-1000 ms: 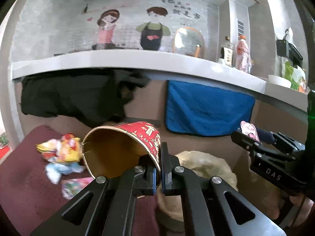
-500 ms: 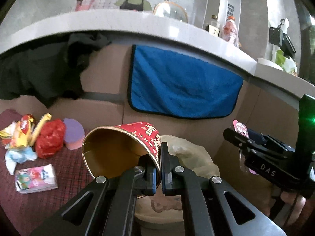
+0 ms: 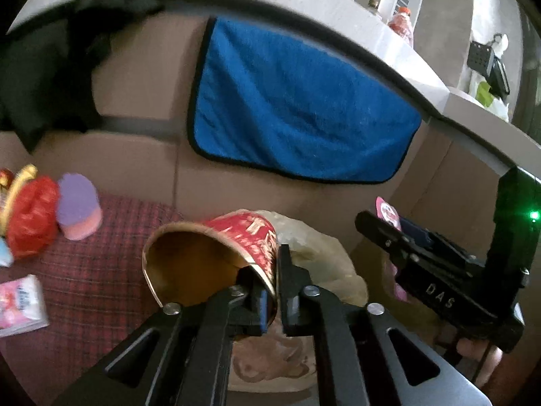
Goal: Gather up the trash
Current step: 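Carry the lollipop and cup over the bin and open both tools, then grasp the pink tissue pack with the right tool while the left tool approaches the wrappers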
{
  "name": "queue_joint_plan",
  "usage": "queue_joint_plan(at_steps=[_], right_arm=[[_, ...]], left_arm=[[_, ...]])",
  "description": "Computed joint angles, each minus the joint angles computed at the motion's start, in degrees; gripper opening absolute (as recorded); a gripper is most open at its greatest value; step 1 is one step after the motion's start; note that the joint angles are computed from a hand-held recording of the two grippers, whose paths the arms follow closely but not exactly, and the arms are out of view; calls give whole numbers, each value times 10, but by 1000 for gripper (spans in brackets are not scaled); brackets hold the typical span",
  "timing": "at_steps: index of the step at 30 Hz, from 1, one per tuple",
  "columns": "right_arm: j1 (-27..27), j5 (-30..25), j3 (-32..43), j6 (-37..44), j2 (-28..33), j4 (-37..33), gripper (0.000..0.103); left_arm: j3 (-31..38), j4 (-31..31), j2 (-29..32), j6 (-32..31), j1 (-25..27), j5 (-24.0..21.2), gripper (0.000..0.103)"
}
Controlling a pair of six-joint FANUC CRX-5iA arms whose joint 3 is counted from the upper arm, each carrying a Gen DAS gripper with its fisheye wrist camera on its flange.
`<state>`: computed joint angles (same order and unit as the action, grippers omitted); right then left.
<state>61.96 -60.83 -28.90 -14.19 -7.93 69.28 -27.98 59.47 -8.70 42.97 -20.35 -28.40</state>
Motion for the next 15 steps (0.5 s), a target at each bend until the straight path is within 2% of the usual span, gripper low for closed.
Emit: queue_joint_plan(at_steps=[1,3,4,7,13,15], right_arm=[[-11,25,-12,-18,-8,14,51],[-26,50,-20,-35,-13,15,63],[-30,54,-20,-38,-12,13,67],[-37,72,-23,-41,-12,6,67],[-12,35,-14,-29,0,-17,66],[-2,20,-11,-21,1,-25,66]], left_arm=[[3,-3,6,0,3,-6,35],[6,2,13,-7,10,-22,47],[8,1,16,-6,16,-34,47],[17,0,22,1,28,-58,47],[11,50,14,-13,48,-90,47],[7,49,4,-8,54,-87,47]])
